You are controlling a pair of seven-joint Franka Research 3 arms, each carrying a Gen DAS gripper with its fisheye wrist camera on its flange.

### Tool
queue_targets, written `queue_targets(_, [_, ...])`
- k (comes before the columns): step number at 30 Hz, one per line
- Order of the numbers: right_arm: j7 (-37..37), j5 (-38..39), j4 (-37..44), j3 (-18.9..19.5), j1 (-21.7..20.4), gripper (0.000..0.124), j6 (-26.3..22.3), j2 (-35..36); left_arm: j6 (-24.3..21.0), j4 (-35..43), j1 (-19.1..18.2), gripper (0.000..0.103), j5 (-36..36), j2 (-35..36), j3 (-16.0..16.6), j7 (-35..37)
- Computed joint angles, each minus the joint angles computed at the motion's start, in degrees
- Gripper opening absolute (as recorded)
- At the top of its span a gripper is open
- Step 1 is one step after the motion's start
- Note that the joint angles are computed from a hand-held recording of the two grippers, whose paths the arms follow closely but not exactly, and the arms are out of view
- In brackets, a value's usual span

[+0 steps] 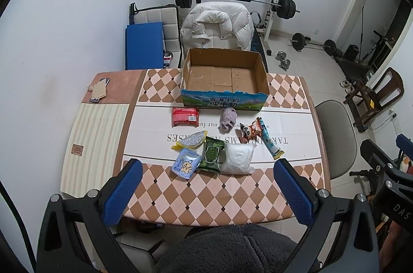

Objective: Organize soft objects

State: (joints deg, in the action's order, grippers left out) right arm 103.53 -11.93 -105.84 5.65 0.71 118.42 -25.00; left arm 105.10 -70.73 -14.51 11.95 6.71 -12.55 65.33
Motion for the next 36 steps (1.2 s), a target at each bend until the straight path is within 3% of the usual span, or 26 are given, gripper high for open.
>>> queue_targets(36, [-1.10, 0.14, 2.75, -0.50, -0.11, 0.103, -1.95, 0.62, -0.44, 0.81, 0.33, 0.103, -0.10, -0.29, 0.17, 0.56])
